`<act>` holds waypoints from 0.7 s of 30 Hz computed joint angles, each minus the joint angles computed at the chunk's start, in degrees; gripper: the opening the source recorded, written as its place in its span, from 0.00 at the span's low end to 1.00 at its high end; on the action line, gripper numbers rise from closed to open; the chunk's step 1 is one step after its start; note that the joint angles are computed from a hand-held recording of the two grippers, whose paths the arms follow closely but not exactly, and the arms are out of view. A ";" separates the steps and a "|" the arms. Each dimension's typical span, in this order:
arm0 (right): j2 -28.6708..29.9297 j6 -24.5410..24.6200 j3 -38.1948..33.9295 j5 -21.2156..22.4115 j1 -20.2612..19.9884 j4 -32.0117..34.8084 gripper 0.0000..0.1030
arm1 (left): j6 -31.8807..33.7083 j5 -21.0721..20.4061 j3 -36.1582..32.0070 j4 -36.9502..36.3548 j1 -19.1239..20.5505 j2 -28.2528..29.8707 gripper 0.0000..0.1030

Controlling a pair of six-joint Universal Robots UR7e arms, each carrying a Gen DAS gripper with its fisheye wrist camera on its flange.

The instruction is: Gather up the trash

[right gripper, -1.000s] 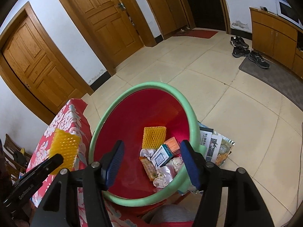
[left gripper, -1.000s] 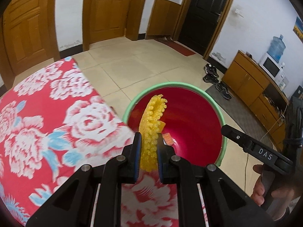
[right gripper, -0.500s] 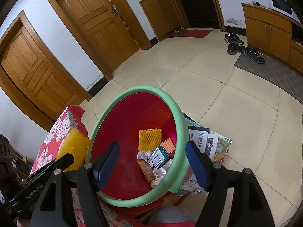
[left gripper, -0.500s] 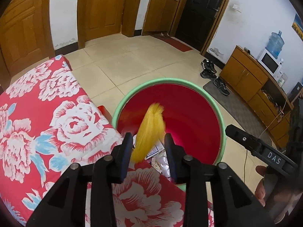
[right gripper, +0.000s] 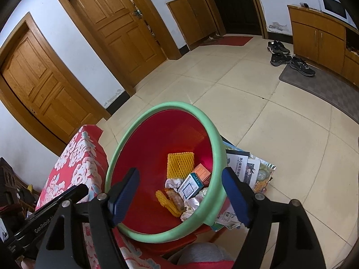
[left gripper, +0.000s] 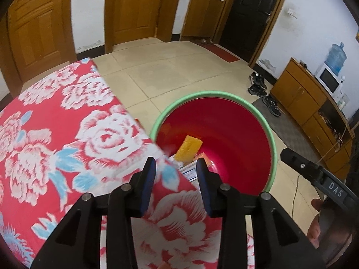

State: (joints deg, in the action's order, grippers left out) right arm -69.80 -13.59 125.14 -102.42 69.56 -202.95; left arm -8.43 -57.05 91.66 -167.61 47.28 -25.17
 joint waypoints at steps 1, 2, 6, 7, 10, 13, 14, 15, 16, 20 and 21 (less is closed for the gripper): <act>-0.04 -0.16 0.11 -0.03 0.20 -0.01 0.76 | -0.42 0.33 0.29 0.00 -0.01 -0.21 0.36; 0.00 -0.27 0.20 -0.11 0.46 -0.12 0.76 | -1.09 0.89 0.86 0.07 -0.02 -0.69 0.36; 0.28 -0.89 0.69 -0.36 1.78 -0.59 0.76 | -2.56 2.69 2.70 -0.75 -0.23 -2.04 0.36; 0.30 -1.08 0.76 -0.37 2.00 -0.58 0.77 | -2.88 3.16 3.32 -1.03 -0.29 -2.52 0.36; 0.76 -1.63 1.02 -0.67 3.13 -0.88 0.79 | -3.78 4.55 5.00 -1.69 -0.41 -3.81 0.36; 1.32 -2.16 1.31 -1.00 4.23 -1.04 0.79 | -4.61 5.80 6.40 -2.59 -0.62 -4.81 0.36; 1.49 -2.34 1.42 -1.11 4.55 -1.13 0.79 | -5.01 6.26 7.14 -3.02 -0.67 -5.33 0.36; 1.58 -2.60 1.59 -1.14 4.82 -1.20 0.79 | -5.32 6.78 7.68 -3.28 -0.68 -5.75 0.36; 1.73 -2.85 1.76 -1.18 5.14 -1.31 0.80 | -5.57 7.17 8.01 -3.38 -0.74 -6.01 0.36; 2.41 -3.75 2.37 -1.52 6.59 -1.88 0.80 | -6.63 9.64 9.91 -4.13 -0.91 -7.42 0.36; 2.54 -3.93 2.51 -1.60 6.93 -2.04 0.80 | -6.97 10.22 10.26 -4.13 -1.00 -7.68 0.36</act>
